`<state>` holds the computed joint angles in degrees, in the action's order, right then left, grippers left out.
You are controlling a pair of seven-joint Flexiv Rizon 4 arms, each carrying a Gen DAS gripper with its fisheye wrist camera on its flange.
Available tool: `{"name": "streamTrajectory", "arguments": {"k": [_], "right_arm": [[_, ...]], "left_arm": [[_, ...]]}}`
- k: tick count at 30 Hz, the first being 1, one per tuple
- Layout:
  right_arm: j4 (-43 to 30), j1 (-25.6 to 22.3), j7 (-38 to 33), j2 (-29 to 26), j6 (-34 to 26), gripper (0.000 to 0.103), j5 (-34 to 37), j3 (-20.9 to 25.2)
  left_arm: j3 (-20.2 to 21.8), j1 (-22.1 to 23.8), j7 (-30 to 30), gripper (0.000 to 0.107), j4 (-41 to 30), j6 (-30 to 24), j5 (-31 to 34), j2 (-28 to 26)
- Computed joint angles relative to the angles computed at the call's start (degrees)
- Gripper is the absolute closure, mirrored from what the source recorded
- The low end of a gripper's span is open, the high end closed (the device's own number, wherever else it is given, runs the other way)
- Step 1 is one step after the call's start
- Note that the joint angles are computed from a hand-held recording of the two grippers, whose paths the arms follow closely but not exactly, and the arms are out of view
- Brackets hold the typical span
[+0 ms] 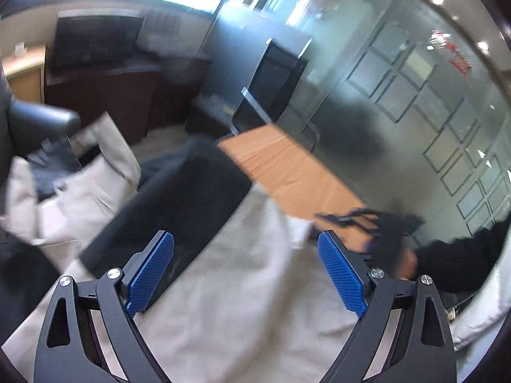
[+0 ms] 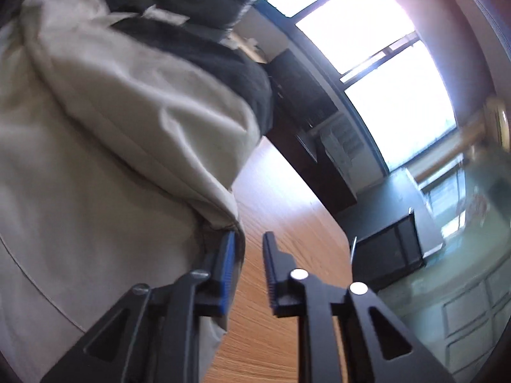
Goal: Fold clothes
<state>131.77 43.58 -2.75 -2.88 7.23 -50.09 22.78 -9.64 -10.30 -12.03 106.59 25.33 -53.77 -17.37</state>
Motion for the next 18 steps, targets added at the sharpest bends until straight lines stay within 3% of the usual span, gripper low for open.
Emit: {"name": "streamTrajectory", "arguments": {"k": [1,3,5,8,10,13,15,18], "right_arm": [[0.22,0.05,2.57,0.95,-0.89,0.095,0.66,0.23],[0.74,-0.22,7.31,3.91,-2.95,0.097,3.66,0.93],[3.31,-1.46,9.25,8.58,0.88,0.096,6.82,1.44],[6.72,-3.31,1.53,11.53,13.1,0.096,5.16,0.61],[6.09,-4.25,-6.52,9.66,18.69,0.095,2.3,-0.22],[3.7,-5.91,-10.42,6.16,23.65,0.083,2.87,-1.57],[5.36,-8.93,-5.04,6.32,33.51,0.081,3.53,-3.7],[9.56,-15.01,13.0,7.27,50.89,0.068,-2.9,-6.72]], "left_arm": [[-0.17,-1.4,-2.39,0.014,-0.69,2.77,1.89,-1.95],[-0.46,-3.1,-4.79,0.015,-0.7,7.27,4.78,-4.06],[-1.19,-3.76,-4.6,0.015,0.92,11.26,5.21,-4.46],[-2.5,-4.28,-2.43,0.015,4.0,16.63,3.75,-3.67],[-3.23,-4.86,-0.74,0.014,5.67,19.92,2.59,-2.98],[-4.12,-5.86,-0.65,0.013,6.79,24.05,0.88,-2.74],[-4.96,-5.97,-0.21,0.007,7.39,25.03,-1.63,-2.7],[-5.64,-6.34,1.52,0.007,8.01,26.6,-4.57,-2.89]]}}
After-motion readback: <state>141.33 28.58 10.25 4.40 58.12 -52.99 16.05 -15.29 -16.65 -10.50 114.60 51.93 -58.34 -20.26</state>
